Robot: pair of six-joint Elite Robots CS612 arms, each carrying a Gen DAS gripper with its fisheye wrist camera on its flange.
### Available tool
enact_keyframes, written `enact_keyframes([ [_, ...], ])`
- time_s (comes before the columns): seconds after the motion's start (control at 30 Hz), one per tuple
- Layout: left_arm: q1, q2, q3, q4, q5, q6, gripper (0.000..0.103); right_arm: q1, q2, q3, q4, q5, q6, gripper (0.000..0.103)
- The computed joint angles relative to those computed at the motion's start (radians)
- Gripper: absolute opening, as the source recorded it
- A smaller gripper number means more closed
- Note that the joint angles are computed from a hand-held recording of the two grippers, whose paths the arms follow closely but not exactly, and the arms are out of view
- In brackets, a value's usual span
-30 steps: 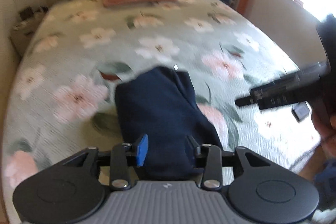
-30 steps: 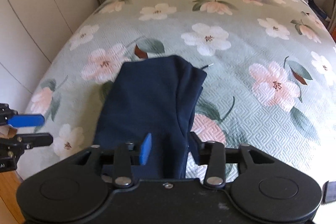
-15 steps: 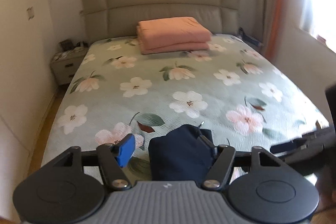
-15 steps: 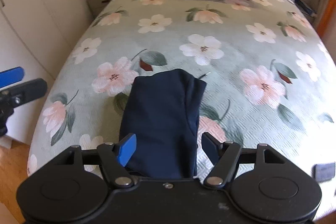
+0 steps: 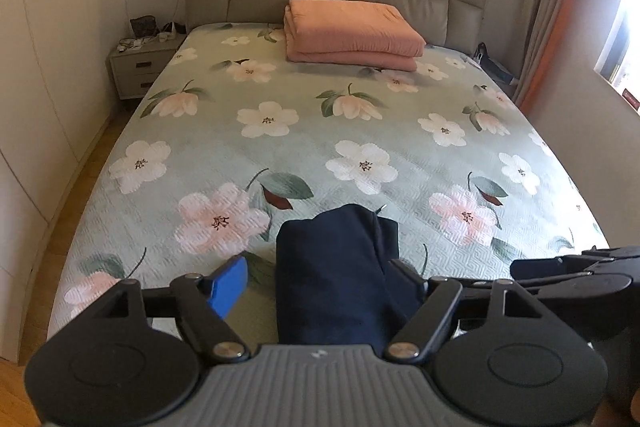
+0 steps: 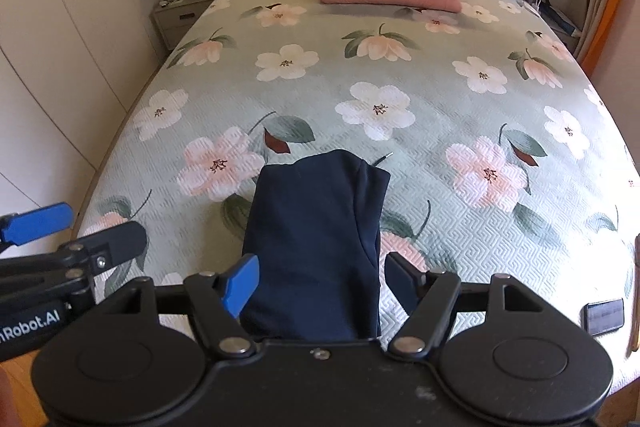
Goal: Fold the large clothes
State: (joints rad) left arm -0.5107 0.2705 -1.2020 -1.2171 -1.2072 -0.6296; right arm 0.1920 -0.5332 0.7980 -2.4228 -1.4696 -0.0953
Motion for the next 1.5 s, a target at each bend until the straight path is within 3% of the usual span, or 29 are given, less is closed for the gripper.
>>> enact_keyframes([
  [0.57,0.016,-0.017,0.058,0.139,0.001,-0.056,0.078,0.009,0.043,-0.066,0.082,-0.078,0.024,0.083],
  [0.93,0.018,-0.03,0.096,0.152,0.014,-0.011,0.077,0.011,0.079,-0.127,0.133,-0.139,0.038,0.083],
  [1.5,0.021,-0.039,0.128,0.145,0.02,0.018,0.078,0.009,0.104,-0.176,0.194,-0.123,0.045,0.083],
])
